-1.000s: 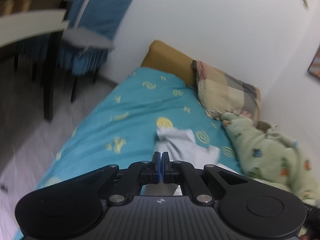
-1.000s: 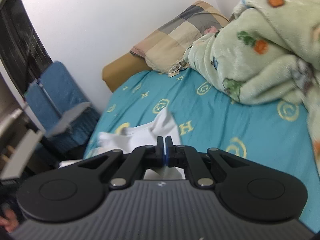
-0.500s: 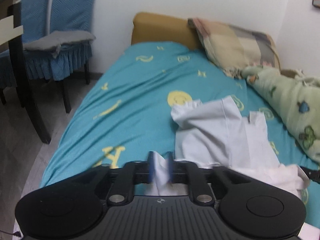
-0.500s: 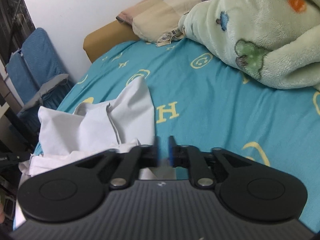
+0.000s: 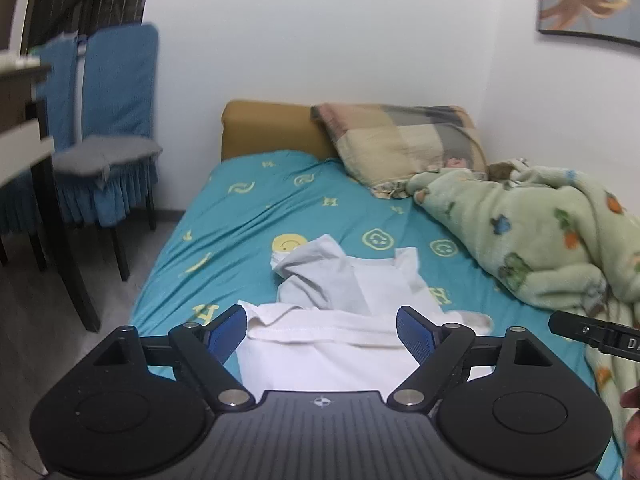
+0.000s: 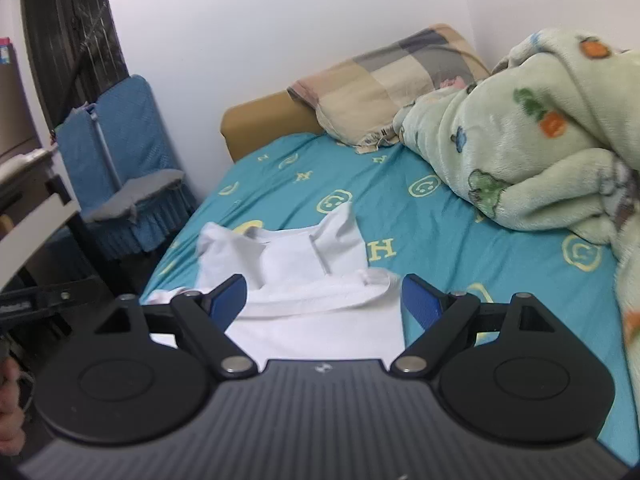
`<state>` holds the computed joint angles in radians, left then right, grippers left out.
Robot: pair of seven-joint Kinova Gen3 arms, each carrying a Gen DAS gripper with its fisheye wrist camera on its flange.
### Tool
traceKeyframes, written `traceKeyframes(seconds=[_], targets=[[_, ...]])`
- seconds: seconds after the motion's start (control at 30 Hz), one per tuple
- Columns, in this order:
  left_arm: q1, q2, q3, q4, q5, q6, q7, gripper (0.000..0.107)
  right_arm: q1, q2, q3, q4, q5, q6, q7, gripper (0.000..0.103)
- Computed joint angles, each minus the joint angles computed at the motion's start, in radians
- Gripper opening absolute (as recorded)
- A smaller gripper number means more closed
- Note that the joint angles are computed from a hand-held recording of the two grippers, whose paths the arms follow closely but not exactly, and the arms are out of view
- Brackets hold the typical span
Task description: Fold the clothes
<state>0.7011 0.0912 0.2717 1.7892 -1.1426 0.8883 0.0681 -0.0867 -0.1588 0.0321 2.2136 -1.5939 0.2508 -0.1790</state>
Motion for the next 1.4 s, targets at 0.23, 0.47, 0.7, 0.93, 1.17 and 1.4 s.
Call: traceKeyframes(seconds=[0.23,0.47,0.7,0.93,1.17,1.4], targets=[[0.183,-0.019,0.112,0.059,-0.079,0.268,0.161,0.086,0.195,-0.232,-0.133,0.166,0.122,0.099,-0.119,0.086],[0.257,-0.035,0.165,0.138,-0.071,0.334,0.342,0.087,-0.093,-0.305,-0.052,0.208,0.154,-0.134,-0.132,0.086],[0.231,-0.047,0.155,0.168,-0.046,0.26,0.382,0.09,-0.13,-0.285,-0.106,0.21,0.23,-0.26,-0.243,0.086],[0.161,-0.053,0.135,0.172,0.072,0.123,0.346,0.09,0.18,-0.238,-0.275,0.169,0.417,-0.08,-0.507,0.086],[0.075,-0.074,0.079,0.219,0.181,-0.1,0.357,0.09,0.424,-0.149,-0.354,0.094,0.533,0.187,-0.688,0.086],[-0.065,-0.077,0.059,0.305,0.223,-0.385,0.504,0.09,0.31,0.021,-0.122,0.076,0.449,0.428,-0.766,0.086]])
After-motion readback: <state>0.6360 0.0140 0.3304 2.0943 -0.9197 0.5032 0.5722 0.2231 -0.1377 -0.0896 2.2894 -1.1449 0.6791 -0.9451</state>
